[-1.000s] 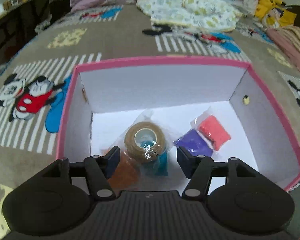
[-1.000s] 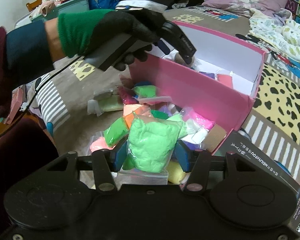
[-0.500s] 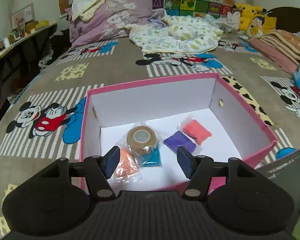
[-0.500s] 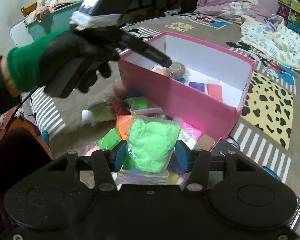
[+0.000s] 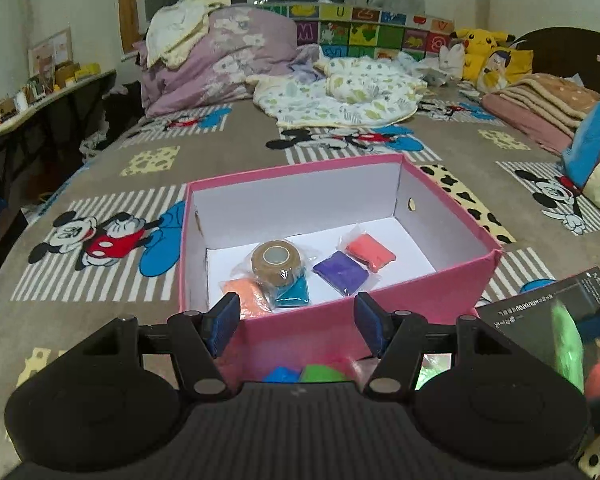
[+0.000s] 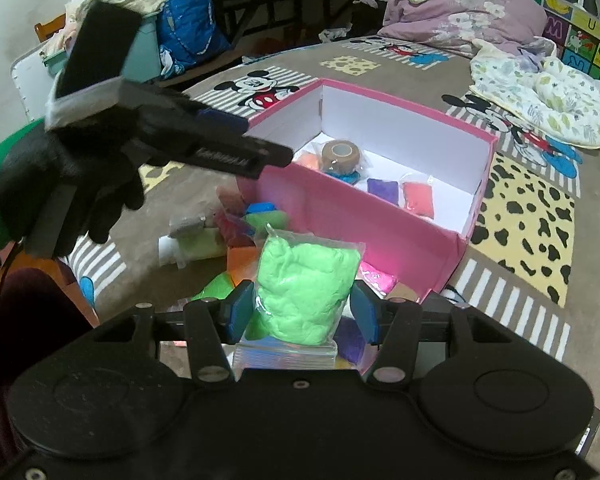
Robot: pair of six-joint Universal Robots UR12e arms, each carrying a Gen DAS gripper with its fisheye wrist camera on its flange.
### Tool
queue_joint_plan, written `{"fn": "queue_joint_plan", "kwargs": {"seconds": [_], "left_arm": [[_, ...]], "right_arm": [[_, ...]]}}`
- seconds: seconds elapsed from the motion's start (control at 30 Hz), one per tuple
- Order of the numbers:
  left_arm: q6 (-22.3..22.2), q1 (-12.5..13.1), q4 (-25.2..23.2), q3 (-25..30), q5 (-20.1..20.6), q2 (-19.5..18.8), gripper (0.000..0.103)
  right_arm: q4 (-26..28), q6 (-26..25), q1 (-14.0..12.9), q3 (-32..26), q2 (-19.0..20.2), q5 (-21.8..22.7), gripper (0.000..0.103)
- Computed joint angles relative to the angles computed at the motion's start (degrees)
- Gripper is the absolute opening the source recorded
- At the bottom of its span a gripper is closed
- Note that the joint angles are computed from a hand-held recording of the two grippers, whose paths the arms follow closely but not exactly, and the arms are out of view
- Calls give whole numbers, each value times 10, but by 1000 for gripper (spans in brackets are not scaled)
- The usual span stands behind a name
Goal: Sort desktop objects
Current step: 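Carry the light green packet over the pink box with the right gripper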
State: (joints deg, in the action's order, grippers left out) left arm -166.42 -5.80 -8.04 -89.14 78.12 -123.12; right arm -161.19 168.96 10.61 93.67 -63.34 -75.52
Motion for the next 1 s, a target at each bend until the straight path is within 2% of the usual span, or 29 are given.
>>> {"fn": "queue_joint_plan", "kwargs": {"seconds": [0.37,0.6,0.77,0.9,1.0], "left_arm": [[-48,24,101,-94,-36,31,62],[-105,40,152,-146,-87,41,62],[-108,37,199,-171,-75,37,62],[-102,41,198,-175,-104,33,62],[-87,42,199,-177,-118,30,67]], "right_arm": [[-9,23,2,-5,3,-10,53],[-6,31,6,-16,10,-2,53],[-10,34,10,-26,15,-3,53],[-19,41,13,-35,19,-8,53],[-31,48,14,-43,23,-15,53]]}}
